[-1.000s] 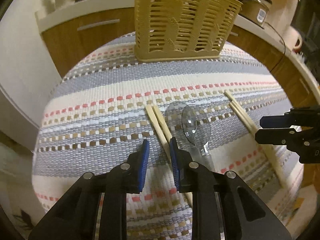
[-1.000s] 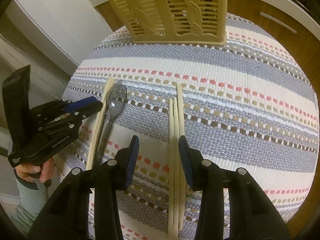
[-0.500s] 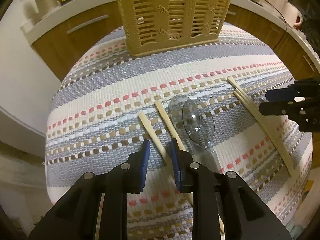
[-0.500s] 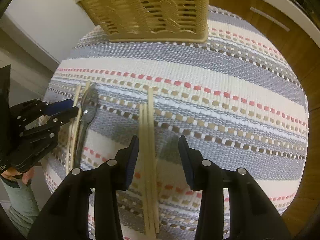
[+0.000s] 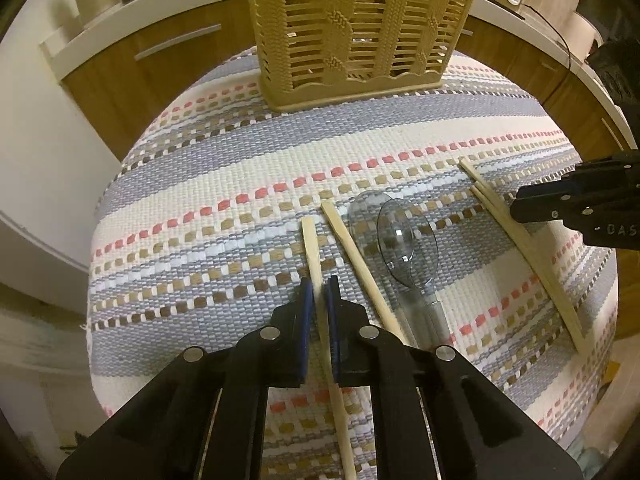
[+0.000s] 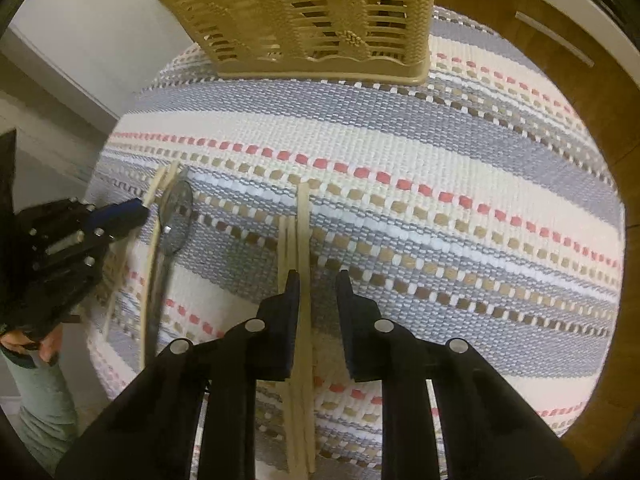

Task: Organize utensils
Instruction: 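Grasp a wooden chopstick with the left tool while the right tool grasps another chopstick, then lift both chopsticks and lower them into the beige basket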

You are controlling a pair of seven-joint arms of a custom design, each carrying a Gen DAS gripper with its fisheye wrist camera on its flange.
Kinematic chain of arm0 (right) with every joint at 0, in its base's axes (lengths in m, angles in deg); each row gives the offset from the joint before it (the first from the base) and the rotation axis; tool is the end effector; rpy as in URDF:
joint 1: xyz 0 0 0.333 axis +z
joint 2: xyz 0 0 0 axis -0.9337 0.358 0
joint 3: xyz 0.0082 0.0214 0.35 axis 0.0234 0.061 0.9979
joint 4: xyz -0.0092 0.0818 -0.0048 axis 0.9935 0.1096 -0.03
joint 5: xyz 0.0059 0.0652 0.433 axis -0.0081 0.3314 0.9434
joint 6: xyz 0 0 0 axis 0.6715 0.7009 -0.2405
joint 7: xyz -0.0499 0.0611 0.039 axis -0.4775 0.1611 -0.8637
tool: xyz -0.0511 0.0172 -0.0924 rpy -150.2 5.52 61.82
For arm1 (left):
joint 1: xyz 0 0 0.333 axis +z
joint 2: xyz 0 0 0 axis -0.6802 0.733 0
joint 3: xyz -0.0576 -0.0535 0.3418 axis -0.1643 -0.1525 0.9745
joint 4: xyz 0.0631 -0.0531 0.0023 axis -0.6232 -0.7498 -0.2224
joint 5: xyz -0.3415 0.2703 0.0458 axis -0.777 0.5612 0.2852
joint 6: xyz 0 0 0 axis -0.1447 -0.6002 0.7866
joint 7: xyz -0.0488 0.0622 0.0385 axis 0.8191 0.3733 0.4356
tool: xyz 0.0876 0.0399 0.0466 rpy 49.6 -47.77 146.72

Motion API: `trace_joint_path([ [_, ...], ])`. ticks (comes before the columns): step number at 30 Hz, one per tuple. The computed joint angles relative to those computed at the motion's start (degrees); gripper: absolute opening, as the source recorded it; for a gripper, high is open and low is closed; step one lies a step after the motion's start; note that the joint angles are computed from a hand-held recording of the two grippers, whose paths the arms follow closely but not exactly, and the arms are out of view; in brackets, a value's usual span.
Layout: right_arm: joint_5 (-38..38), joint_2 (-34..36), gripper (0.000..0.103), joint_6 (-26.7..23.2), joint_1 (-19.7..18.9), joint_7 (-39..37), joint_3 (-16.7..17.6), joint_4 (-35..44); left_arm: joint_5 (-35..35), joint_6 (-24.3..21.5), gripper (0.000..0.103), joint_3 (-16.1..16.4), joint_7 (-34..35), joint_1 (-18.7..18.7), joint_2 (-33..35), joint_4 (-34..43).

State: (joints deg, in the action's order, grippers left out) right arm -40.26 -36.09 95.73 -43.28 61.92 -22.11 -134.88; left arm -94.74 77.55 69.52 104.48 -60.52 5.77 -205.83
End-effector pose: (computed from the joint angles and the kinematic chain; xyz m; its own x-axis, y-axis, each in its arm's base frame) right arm 0.3567 0.2149 0.4653 -0.2223 -0.9560 -0.1917 -0.9332 0.2656 -0.2421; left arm 0.4771 -0.2762 0.4278 -0.7899 -0.6123 0.0354 -0.5581 0.6936 -0.4555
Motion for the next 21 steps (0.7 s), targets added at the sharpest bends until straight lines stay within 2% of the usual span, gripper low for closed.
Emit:
trace_joint_path([
  [8, -2.56, 3.45, 0.017, -5.64, 0.94, -3.08, 1.65, 3.80, -1.83, -0.15, 0.008, 0.46, 1.84, 0.06, -0.17, -0.36],
  [13, -0.17, 7.68, 0.017, -9.78, 1.43, -6.35, 0.28, 8.09, 6.27, -2.65, 0.009, -0.95, -3.20, 0.82, 0.83, 1.66],
  [16, 1.83, 10.76, 0.016, -11.47, 0.88, -10.24, -0.74, 10.92, 11.49, -6.39, 0.009, -1.34, -5.42, 1.00, 2.04, 4.27],
  [18, 0.47, 12.14, 0.006, -12.11, -0.04, -10.58, 0.18, 12.27, 13.84, -7.99, 0.007, -1.52, -6.56, 0.95, 2.59, 5.47],
  [21, -0.54, 11.94, 0.005, -10.57, -0.65, -10.01, 1.16, 11.66, 16.34, -6.27, 0.005, -1.90, -8.95, 0.71, 2.21, 4.75],
])
